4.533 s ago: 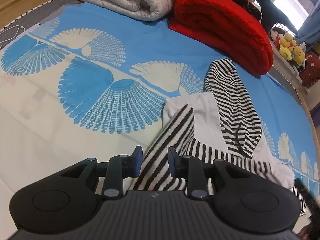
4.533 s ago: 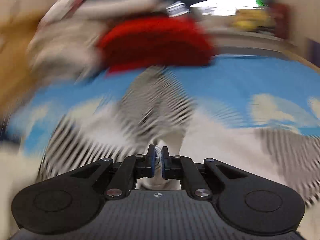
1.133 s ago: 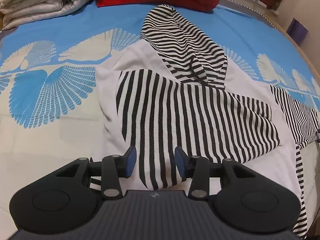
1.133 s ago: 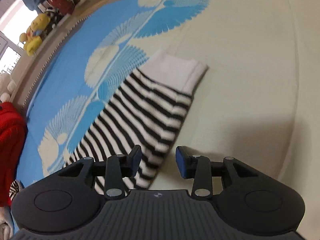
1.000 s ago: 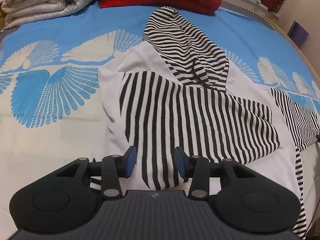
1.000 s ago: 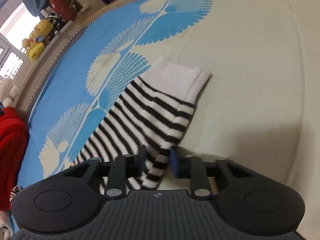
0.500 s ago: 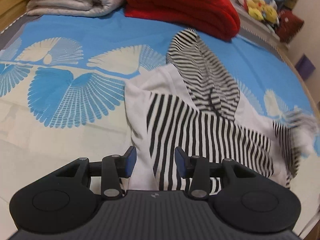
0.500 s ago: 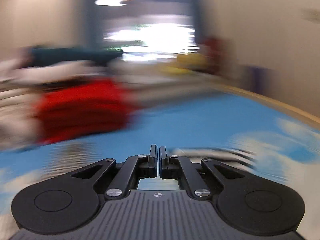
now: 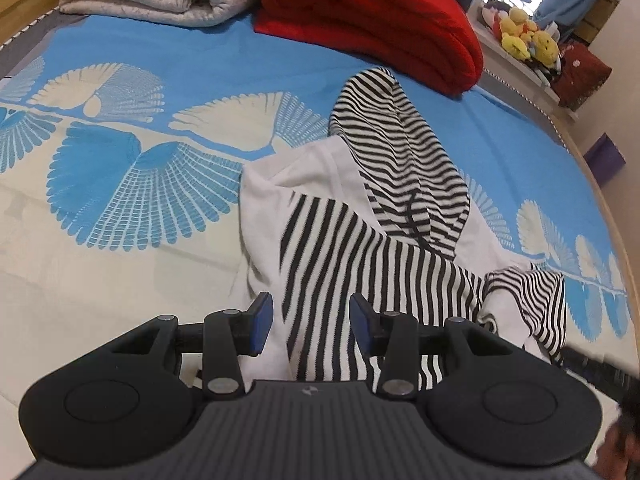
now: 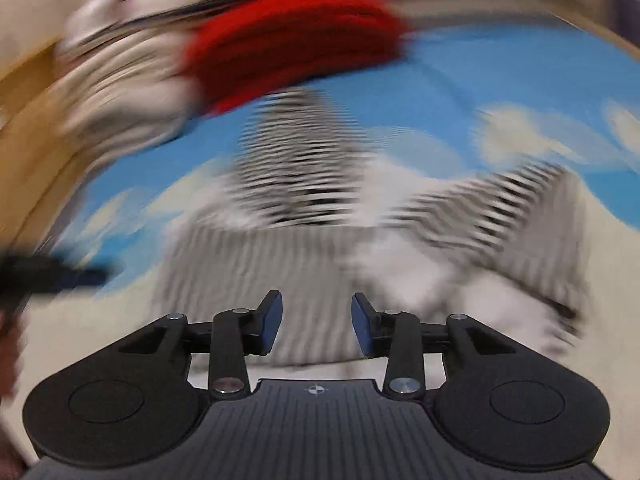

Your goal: Fold small clothes

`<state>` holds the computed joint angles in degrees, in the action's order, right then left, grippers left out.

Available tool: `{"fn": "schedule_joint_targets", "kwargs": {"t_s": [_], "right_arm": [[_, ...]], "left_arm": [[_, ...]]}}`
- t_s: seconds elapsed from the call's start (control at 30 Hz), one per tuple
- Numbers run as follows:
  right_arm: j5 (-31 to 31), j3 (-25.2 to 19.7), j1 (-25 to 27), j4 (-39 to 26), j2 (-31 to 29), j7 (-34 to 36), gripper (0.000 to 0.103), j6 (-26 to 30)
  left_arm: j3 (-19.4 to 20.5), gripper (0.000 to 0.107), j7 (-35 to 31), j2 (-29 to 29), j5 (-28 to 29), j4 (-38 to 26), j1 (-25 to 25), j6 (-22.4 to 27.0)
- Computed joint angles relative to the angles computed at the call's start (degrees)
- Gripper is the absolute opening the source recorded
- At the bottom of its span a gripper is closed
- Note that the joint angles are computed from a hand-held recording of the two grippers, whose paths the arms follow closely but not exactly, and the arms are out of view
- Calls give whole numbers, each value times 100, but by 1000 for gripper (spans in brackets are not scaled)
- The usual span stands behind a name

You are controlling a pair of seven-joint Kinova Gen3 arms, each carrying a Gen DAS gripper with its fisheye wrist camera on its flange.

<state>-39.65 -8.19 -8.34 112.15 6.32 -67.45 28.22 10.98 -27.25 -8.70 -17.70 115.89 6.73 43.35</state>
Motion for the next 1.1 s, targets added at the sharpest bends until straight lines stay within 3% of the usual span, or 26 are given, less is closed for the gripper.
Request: {"fn": "schedule_joint_targets", "kwargs": {"t_s": [0.13,0.27,0.37,0.43,0.47,0.5,0.67,0.77,0.87,0.93,1.0,1.1], "right_arm": [[-547,-300,723,46,467,-195,42,-293],[-950,-1206,1578,-173,1186,-156,43,-28],[-1022,-1503,1674,-150,1347,-197,42,-258],[-989,-1397,1404,-141,1376,-284,37,-464],[-992,-1311,1281,-123,1339,-291,16,-567],[-1033,-1155,1114,-135,1284,-210,3,-648],[-1388,-92,89,-175,572,838,3,-817],[-901,101,89,-520,-17,1495,3,-232],[-450,-555,746,-1158,-221,1912,3,467],[-301,-858,854,-1689,-130,2033,3,933],[-288,-894,540,-2220,157,2039,3,1399],[120,-805,-256,-3016,801,1440,6,1969]], "left_arm": [[107,46,147,188,-148,-71,78,37],[85,46,221,374,-260,-146,246,42],[34,46,232,461,-309,-177,357,32],[-13,46,226,486,-317,-182,403,19],[-38,46,224,483,-316,-172,415,13],[-61,46,220,469,-313,-154,420,1],[-227,46,28,263,-117,-30,292,-63],[-307,46,-111,58,105,59,124,-184],[-321,46,-318,-114,292,105,-22,-255],[-330,46,-434,-211,410,134,-118,-275],[-348,46,-515,-317,518,176,-229,-277],[-426,46,-674,-447,732,236,-379,-281]]}}
